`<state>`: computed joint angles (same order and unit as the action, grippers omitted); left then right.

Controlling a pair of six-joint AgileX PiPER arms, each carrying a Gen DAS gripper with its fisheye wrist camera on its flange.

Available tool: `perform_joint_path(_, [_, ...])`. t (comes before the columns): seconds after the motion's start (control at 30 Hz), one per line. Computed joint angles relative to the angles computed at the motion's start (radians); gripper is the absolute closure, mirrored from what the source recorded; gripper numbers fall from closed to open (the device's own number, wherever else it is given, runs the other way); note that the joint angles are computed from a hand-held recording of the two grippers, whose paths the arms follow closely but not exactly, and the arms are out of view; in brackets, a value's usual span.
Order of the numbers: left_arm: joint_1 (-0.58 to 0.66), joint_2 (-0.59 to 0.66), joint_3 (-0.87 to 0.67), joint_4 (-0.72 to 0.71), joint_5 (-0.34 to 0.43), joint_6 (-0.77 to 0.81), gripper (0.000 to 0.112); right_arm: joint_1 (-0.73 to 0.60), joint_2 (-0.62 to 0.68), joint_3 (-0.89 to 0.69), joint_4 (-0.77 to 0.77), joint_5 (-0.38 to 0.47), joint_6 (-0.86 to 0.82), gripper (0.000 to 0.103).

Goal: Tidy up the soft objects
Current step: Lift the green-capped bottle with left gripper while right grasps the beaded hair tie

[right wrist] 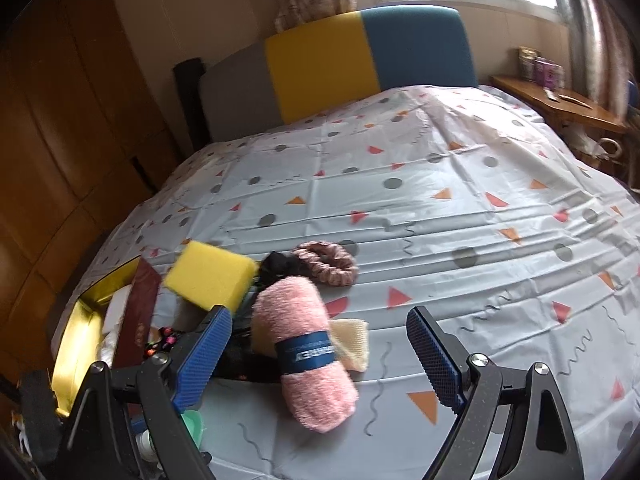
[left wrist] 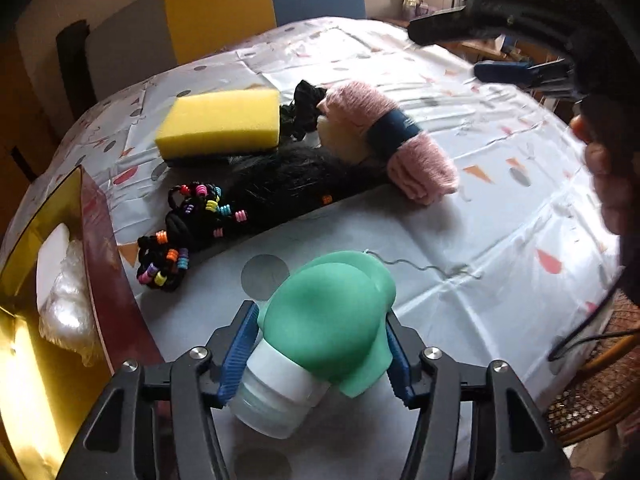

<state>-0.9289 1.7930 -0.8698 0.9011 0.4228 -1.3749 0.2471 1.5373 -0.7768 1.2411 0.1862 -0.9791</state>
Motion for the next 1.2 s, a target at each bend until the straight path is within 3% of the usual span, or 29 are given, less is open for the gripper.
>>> perform_joint_path(0.23, [-0.042, -0.11, 0.137, 0.122, -0.039, -0.179, 0.057, 0.065, 0.035, -0.019, 0.046, 0.086, -0.15, 0.022])
perform_joint_path(0.33, [-0.053, -0.171, 0.185, 0.15, -0.051, -0.223, 0.062, 0.108, 0.079, -0.051, -0.025, 0.143, -0.13, 0.035])
perform_joint_path(0.57, [-0.034, -0.188, 0.24, 0.297, -0.106, -0.368, 0.064, 0.264, 0.217, -0.204, -0.45, 0.162, 0.184, 0.041])
perform_joint_path(0.7, [-0.023, -0.177, 0.25, 0.401, -0.114, -0.47, 0.064, 0.325, 0.344, -0.39, -0.731, 0.261, 0.352, 0.041])
perform_joint_path(0.77, [-0.024, -0.174, 0.253, 0.432, -0.112, -0.501, 0.064, 0.344, 0.409, -0.483, -0.811, 0.332, 0.388, 0.041])
perform_joint_path(0.93, [-0.025, -0.173, 0.259, 0.477, -0.113, -0.547, 0.064, 0.397, 0.536, -0.655, -0.969, 0.374, 0.488, 0.04])
perform_joint_path(1.0, [-0.024, -0.173, 0.26, 0.479, -0.117, -0.547, 0.064, 0.404, 0.582, -0.713, -0.981, 0.411, 0.498, 0.051])
perform_joint_path(1.03, [-0.023, -0.173, 0.26, 0.479, -0.118, -0.548, 0.064, 0.407, 0.603, -0.74, -0.981, 0.435, 0.499, 0.075])
perform_joint_path(1.07, [-0.024, -0.174, 0.26, 0.479, -0.118, -0.549, 0.064, 0.41, 0.601, -0.738, -0.979, 0.419, 0.5, 0.083])
perform_joint_path(1.1, [-0.025, -0.174, 0.26, 0.481, -0.117, -0.553, 0.064, 0.41, 0.593, -0.733, -0.969, 0.42, 0.506, 0.083])
perform_joint_path(1.13, [-0.026, -0.174, 0.26, 0.484, -0.115, -0.559, 0.064, 0.404, 0.58, -0.721, -0.939, 0.421, 0.504, 0.09])
perform_joint_path(1.2, [-0.024, -0.174, 0.261, 0.493, -0.118, -0.577, 0.064, 0.392, 0.532, -0.661, -0.894, 0.392, 0.49, 0.091])
